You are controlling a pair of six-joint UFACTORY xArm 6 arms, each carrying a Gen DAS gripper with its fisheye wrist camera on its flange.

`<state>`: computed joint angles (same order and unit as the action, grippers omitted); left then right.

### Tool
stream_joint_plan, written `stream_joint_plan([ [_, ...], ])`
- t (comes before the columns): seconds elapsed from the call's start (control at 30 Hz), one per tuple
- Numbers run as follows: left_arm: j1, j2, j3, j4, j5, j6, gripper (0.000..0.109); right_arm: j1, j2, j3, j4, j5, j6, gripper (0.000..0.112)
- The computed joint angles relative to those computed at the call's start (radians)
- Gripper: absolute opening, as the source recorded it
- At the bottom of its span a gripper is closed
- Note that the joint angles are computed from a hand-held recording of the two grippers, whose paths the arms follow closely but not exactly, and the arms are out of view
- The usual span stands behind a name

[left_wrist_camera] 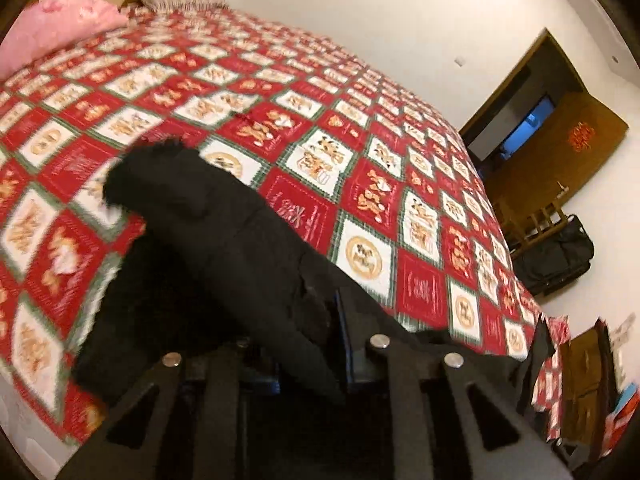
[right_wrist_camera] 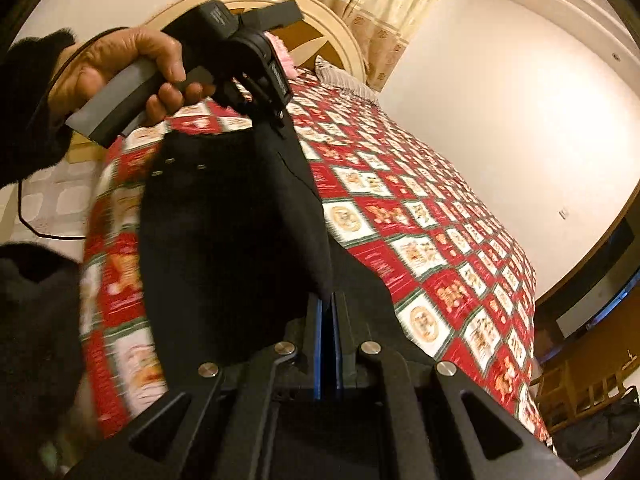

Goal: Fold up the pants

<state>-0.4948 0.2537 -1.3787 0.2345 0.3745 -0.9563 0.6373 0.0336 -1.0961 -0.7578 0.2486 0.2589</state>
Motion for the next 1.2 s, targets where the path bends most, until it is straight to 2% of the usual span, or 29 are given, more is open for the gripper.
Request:
stream_joint_plan([
  [0.13,-0.007,-0.101,0.157,0.177,-0.039,-0.16,0.022,0.037,-0.026,0.054,-0.097,0.016,0.11,0.004],
  [0.23,-0.001,-0.128,0.231,0.209,-0.063,-0.205,0.022,0.052,-0.021,0.081,-0.086,0.014,0.118,0.004],
  [0.33,0.003,-0.143,0.292,0.25,-0.082,-0.256,0.022,0.07,-0.007,0.091,-0.199,0.035,0.192,0.004],
  [0.47,-0.002,-0.147,0.34,0.278,-0.086,-0.294,0.022,0.073,0.022,0.094,-0.182,0.044,0.185,0.004],
  [0.6,-0.014,-0.135,0.322,0.483,-0.007,-0.412,0.031,0.076,0.034,0.104,-0.221,0.054,0.203,0.004],
  [0.7,-0.017,-0.13,0.319,0.532,0.01,-0.428,0.034,0.079,0.045,0.112,-0.253,0.054,0.249,0.008],
  [0.77,-0.021,-0.142,0.324,0.513,0.033,-0.391,0.041,0.078,0.041,0.115,-0.318,0.05,0.326,0.011],
  [0.83,-0.019,-0.171,0.348,0.462,0.032,-0.336,0.044,0.07,0.035,0.12,-0.266,0.032,0.302,0.018],
  [0.87,-0.027,-0.186,0.35,0.435,0.074,-0.316,0.051,0.06,0.027,0.13,-0.187,0.006,0.253,0.025],
  [0.9,-0.04,-0.202,0.343,0.448,0.159,-0.332,0.071,0.052,0.018,0.139,-0.119,-0.022,0.219,0.03],
  [0.93,-0.056,-0.216,0.334,0.482,0.236,-0.367,0.076,0.04,-0.003,0.158,-0.034,-0.061,0.178,0.041],
  [0.97,-0.071,-0.237,0.332,0.537,0.31,-0.416,0.076,0.027,-0.033,0.181,0.043,-0.102,0.152,0.051],
  [1.0,-0.083,-0.257,0.333,0.574,0.36,-0.441,0.076,0.009,-0.071,0.207,0.112,-0.141,0.138,0.054],
  [1.07,-0.082,-0.291,0.337,0.603,0.379,-0.463,0.076,-0.051,-0.152,0.237,0.123,-0.178,0.219,0.057],
  [1.1,-0.078,-0.298,0.332,0.615,0.366,-0.475,0.076,-0.094,-0.182,0.231,0.072,-0.164,0.302,0.057],
  [1.2,-0.068,-0.276,0.293,0.65,0.302,-0.486,0.076,-0.226,-0.198,0.146,0.057,0.007,0.402,0.057],
])
